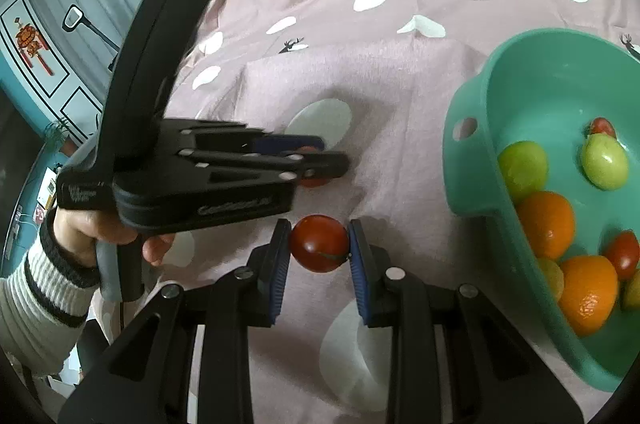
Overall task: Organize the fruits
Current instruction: 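Lift both red tomatoes and carry them over the green basin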
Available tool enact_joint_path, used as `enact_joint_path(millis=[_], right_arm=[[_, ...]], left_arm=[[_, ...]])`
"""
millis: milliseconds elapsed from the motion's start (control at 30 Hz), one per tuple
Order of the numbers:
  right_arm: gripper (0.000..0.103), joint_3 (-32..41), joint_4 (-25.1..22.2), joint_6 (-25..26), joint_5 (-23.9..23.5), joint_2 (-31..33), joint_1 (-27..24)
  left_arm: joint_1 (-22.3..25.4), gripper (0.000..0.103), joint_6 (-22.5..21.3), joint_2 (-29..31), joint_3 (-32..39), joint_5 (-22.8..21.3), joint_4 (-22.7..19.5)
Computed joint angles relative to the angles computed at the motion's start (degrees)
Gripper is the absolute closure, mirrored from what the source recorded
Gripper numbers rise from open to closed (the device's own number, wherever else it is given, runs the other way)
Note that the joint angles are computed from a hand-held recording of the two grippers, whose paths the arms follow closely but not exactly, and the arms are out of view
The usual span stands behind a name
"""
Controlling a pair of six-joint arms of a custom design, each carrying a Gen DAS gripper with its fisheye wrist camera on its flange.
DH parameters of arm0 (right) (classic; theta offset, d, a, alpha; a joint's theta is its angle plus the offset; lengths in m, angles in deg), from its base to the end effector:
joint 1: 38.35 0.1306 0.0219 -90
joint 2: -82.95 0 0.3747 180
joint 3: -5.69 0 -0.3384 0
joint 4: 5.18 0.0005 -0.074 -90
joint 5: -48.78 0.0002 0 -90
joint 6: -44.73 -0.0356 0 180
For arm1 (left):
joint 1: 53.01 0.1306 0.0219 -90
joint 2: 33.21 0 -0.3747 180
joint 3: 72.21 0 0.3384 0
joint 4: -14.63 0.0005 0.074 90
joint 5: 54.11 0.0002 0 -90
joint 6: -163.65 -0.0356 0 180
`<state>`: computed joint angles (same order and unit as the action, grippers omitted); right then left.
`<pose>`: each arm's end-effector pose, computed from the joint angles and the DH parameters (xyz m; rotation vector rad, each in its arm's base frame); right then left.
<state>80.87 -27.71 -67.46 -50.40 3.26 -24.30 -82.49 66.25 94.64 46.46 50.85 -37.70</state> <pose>0.4534 0.1188 0.2747 0.0977 2.4436 0.4809 0.5501 -0.3221 0.2771 0.9271 2.4996 -0.4729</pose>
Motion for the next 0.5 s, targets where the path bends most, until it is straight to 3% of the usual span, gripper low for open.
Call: enact_joint_path(millis=[500], right_arm=[[0.074, -1.2, -0.6, -0.2, 0.7, -3.3, 2.4]], left_arm=[[2.3, 0.075, 6.6, -16.2, -19.9, -2.8, 9.9]])
